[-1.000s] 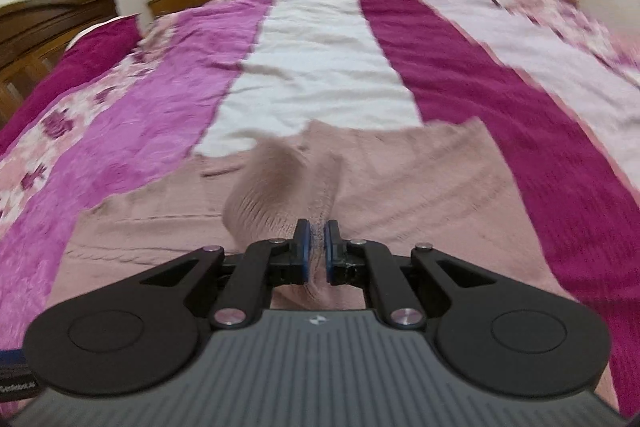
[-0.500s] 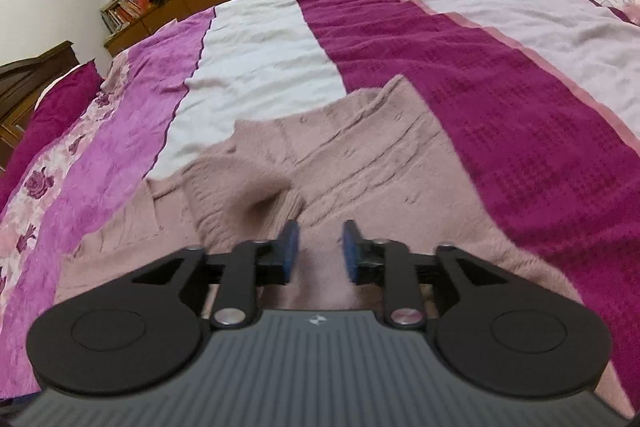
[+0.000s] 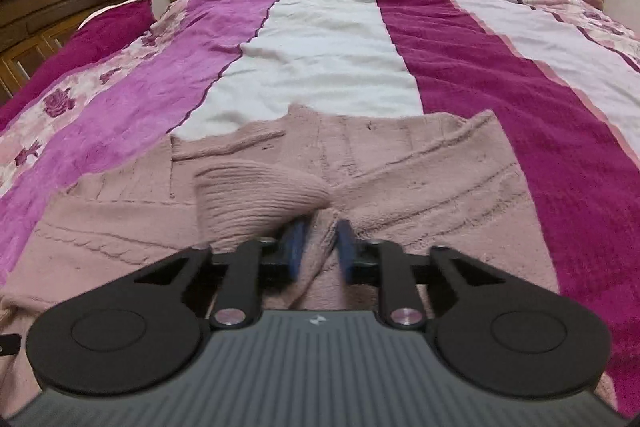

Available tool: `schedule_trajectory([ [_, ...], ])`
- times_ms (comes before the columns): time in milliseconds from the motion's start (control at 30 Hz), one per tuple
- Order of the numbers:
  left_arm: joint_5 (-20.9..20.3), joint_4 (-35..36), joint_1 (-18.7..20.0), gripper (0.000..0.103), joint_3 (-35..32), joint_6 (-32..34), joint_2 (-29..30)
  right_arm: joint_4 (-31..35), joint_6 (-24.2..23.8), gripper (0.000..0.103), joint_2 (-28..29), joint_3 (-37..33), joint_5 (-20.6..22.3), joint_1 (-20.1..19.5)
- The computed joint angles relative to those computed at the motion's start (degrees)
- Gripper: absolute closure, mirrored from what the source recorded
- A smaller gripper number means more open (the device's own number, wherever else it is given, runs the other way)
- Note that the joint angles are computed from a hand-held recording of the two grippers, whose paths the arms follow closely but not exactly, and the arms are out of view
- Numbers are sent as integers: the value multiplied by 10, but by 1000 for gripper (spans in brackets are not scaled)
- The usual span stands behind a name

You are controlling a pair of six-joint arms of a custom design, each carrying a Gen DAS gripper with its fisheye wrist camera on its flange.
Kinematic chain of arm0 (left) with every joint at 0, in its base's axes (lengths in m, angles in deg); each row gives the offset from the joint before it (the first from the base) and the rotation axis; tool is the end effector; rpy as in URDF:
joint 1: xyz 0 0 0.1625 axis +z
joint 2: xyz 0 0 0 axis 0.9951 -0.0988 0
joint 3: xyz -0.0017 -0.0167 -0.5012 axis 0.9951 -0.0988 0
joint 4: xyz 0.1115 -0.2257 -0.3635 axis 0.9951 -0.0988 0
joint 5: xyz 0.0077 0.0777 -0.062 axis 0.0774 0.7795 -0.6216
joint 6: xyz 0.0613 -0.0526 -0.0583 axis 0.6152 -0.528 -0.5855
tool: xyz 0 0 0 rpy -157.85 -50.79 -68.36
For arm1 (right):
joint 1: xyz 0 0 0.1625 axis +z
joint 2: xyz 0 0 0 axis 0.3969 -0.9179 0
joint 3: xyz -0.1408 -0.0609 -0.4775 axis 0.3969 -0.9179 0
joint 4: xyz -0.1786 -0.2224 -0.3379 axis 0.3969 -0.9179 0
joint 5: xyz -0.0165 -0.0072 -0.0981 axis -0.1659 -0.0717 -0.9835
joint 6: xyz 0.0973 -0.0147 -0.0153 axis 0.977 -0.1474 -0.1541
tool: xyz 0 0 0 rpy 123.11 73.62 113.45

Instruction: Fold small clothes

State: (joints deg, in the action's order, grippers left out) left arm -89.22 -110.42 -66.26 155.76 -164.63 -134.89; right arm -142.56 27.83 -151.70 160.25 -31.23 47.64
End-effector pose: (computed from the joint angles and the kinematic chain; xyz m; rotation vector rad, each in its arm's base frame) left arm -0.3377 -0.3295 -0.0063 -0.0069 2.0879 -0.8359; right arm -0.0131 -0.4497 0.3072 0.5086 -2.3895 1.0812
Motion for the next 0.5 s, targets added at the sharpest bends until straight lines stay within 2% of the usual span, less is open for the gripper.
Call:
schedule_trajectory([
  [67, 0, -1, 0, 30, 1, 0, -1, 6, 9, 91, -13, 3, 19, -5],
  [167, 1, -1, 0, 30, 1, 0, 0, -55, 26, 92, -23, 19, 30, -12],
  [233, 1, 1, -1, 29, 1, -1, 0, -105, 29, 92, -26, 30, 26, -16],
  [333, 0, 1, 0, 29, 0, -1, 1, -135, 33, 92, -32, 37, 8, -26],
  [467, -1, 7, 0, 29, -2, -4, 1, -69, 71, 90, -39, 20, -42, -38],
  [500, -1, 7, 0, 29, -3, -4, 1, -61, 78, 90, -41, 19, -43, -45],
])
